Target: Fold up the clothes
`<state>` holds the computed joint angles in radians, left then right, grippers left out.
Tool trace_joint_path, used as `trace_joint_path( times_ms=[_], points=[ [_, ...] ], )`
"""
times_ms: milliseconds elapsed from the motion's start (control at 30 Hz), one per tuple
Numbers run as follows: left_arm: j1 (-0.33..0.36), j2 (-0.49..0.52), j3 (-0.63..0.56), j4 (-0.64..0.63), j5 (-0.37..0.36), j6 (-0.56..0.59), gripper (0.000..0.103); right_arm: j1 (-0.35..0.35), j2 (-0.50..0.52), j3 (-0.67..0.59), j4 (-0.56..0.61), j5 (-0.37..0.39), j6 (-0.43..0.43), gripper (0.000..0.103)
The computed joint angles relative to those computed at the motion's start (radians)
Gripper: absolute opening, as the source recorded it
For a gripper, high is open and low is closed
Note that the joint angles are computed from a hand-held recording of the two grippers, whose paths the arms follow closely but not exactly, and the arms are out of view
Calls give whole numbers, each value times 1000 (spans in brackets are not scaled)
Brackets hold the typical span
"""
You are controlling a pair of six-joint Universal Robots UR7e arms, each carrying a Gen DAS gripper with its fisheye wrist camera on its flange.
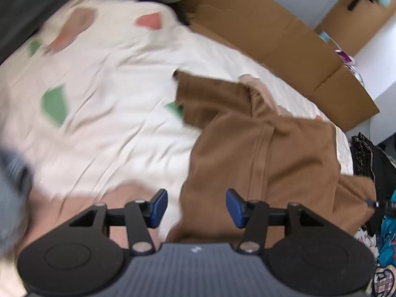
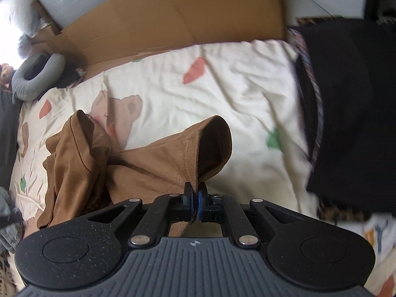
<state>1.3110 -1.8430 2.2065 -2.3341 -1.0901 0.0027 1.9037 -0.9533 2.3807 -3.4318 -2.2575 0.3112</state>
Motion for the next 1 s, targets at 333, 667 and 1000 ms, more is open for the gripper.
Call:
trace_joint_path(
  times_ms=[333,667,1000],
  points=[
    [-23,240,-74,-169,-11,126,64,6,-19,117,-91,-8,64,1],
    [-26,393,-178,-168,16,69,66,-14,-24,198,-160,-15,95,0],
    [-13,467,-237,-92,90,-105,53,-10,-50,188,-148,-85,-18,11]
  ],
)
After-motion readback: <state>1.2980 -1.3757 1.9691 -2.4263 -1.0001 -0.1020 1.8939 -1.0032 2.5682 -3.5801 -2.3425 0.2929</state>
